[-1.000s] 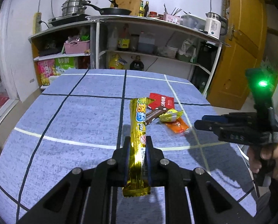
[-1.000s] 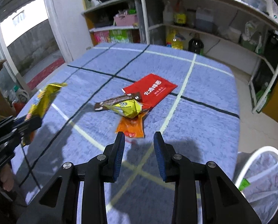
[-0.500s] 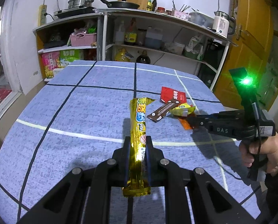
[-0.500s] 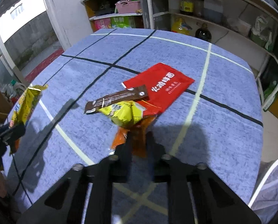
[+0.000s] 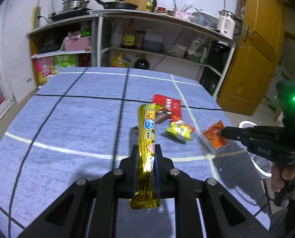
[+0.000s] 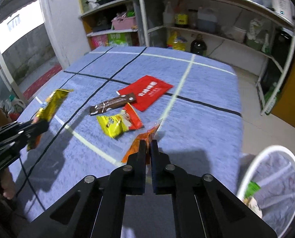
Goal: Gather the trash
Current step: 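Carry the gold bar and orange packet over the bin and release both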
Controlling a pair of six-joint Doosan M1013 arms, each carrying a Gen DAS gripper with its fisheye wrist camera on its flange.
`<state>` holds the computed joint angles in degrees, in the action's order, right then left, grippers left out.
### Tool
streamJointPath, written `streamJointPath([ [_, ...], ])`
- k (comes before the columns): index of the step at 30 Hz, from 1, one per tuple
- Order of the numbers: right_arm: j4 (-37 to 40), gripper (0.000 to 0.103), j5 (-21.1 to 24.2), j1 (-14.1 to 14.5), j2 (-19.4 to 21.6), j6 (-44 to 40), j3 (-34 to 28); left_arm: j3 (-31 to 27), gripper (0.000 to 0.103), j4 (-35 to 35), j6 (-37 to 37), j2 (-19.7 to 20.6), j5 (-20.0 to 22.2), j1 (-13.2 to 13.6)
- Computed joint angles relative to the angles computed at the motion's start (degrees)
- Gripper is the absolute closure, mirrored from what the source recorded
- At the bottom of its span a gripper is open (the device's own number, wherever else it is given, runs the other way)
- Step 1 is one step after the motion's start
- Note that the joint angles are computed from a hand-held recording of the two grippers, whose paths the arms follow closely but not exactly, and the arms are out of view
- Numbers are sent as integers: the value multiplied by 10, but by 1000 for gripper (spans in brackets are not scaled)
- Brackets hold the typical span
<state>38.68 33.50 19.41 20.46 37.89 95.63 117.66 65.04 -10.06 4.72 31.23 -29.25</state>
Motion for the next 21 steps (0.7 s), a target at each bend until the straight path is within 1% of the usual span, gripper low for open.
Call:
streamJointPath([
  [5, 51, 99, -16, -29, -33, -41, 34, -24, 88, -8, 17, 18, -9, -12],
  [11, 120, 99, -26, -67, -65, -95, 68, -60, 88, -40, 68, 44, -29, -24],
  [15, 139, 99, -39, -90, -80, -106, 83, -87, 88, -58, 103, 62, -46, -34],
  [21, 145, 99, -57, -127, -87, -95, 96, -133, 88, -104, 175, 95, -69, -50],
])
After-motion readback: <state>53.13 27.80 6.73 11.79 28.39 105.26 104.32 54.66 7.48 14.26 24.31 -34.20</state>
